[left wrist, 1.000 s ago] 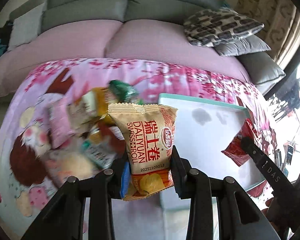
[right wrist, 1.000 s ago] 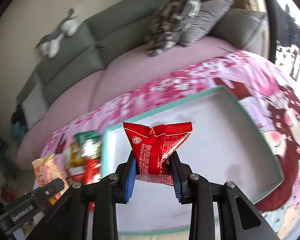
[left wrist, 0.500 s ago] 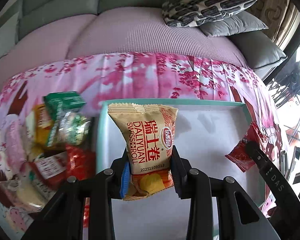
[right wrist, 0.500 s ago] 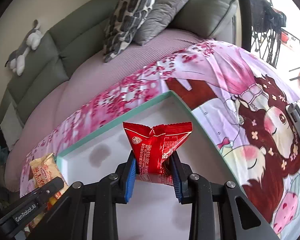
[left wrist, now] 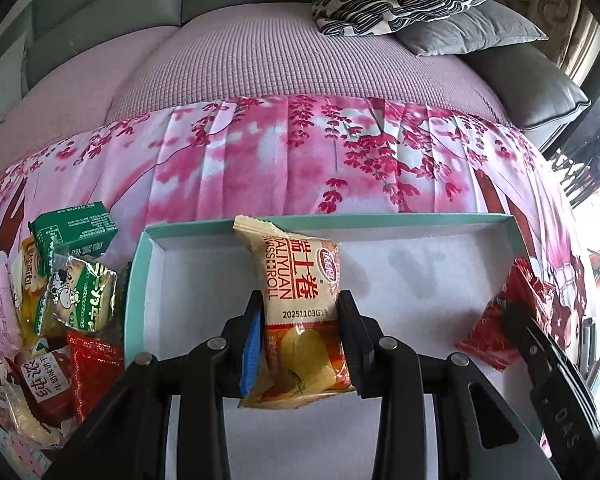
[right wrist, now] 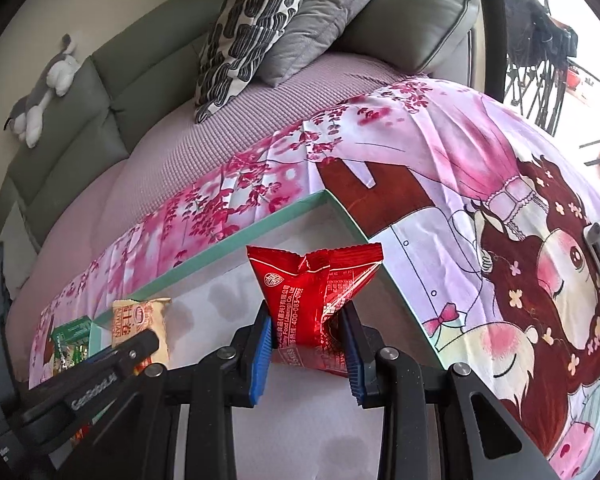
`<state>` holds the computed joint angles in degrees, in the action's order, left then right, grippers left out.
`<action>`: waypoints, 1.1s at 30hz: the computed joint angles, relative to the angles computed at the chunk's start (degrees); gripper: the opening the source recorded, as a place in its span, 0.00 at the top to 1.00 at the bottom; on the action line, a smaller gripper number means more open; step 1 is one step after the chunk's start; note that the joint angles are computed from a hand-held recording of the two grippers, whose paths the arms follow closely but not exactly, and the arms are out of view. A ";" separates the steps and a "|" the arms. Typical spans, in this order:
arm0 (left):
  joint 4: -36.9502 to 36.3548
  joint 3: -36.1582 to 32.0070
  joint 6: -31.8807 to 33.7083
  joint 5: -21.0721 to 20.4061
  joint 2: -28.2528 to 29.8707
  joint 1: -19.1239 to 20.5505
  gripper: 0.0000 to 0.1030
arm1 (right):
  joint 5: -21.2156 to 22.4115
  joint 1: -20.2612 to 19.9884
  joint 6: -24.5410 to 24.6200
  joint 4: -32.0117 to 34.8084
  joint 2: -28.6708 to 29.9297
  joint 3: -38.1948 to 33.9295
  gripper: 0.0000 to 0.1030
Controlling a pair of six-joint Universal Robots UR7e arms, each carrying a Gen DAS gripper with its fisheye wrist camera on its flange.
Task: Organize snacks
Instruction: 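Carry both packs over the teal tray and open both grippers to drop them inside, then move the left gripper back to the pile and grasp the clear bread-bun bag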
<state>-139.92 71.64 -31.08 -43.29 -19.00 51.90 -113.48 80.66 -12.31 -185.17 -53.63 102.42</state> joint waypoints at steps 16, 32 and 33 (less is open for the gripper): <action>-2.61 5.56 -3.81 4.44 -3.61 -1.39 0.16 | -1.34 -0.13 -0.99 3.41 -3.13 1.62 0.23; -11.80 18.07 -6.34 7.31 -10.39 -1.96 0.03 | -2.14 3.67 -7.56 -2.19 -3.51 6.80 0.00; -11.66 18.80 -6.50 7.04 -10.97 -1.95 0.03 | -2.17 4.03 -7.55 -2.40 -3.38 7.00 0.00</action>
